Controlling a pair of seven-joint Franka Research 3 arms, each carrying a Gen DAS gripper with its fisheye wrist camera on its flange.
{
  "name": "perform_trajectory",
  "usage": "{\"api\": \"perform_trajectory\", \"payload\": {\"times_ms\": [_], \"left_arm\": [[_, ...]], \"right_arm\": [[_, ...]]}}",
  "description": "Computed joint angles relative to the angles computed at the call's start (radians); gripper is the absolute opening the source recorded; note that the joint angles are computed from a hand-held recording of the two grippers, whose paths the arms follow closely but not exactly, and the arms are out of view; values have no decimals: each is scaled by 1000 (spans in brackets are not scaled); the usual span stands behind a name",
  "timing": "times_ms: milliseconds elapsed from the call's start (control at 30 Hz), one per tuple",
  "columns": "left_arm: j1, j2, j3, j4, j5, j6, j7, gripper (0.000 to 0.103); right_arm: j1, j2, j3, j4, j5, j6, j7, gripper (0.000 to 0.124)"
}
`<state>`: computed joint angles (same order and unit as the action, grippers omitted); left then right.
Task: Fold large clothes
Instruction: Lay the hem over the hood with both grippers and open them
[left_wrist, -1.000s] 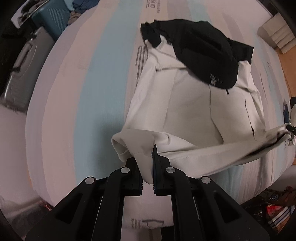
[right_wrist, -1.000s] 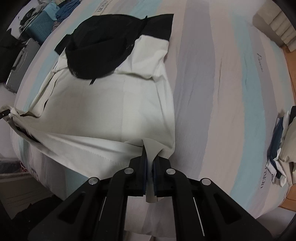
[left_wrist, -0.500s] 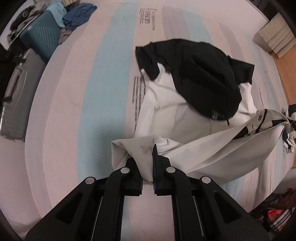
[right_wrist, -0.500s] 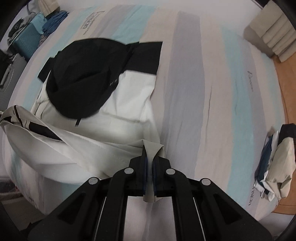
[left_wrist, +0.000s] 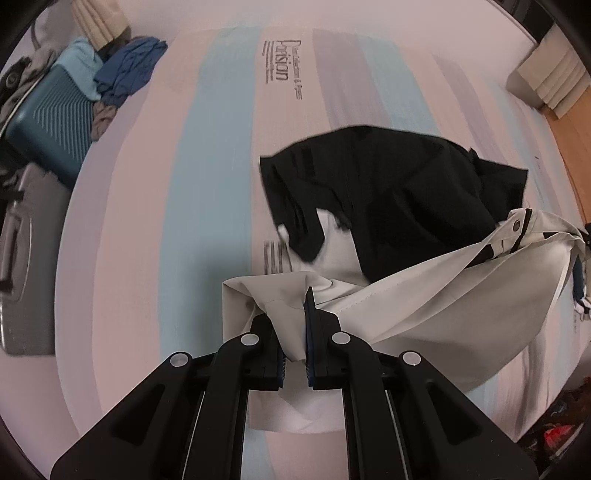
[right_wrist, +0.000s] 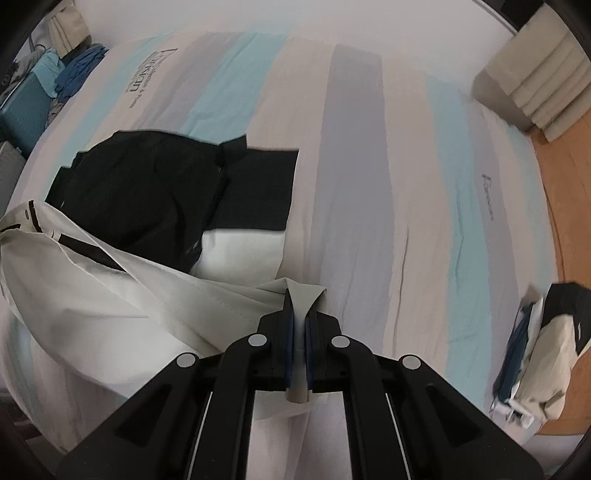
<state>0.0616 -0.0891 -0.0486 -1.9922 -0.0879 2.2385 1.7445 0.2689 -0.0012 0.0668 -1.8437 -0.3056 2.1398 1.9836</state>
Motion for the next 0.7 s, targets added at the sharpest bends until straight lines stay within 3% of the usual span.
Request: {"api": "perform_trajectory", "payload": {"times_ms": [700], "left_arm": [[37,482,-68,583,66,-68,-31,7]], "right_arm": [[66,403,-111,507,-62,-71,-22,3]]}}
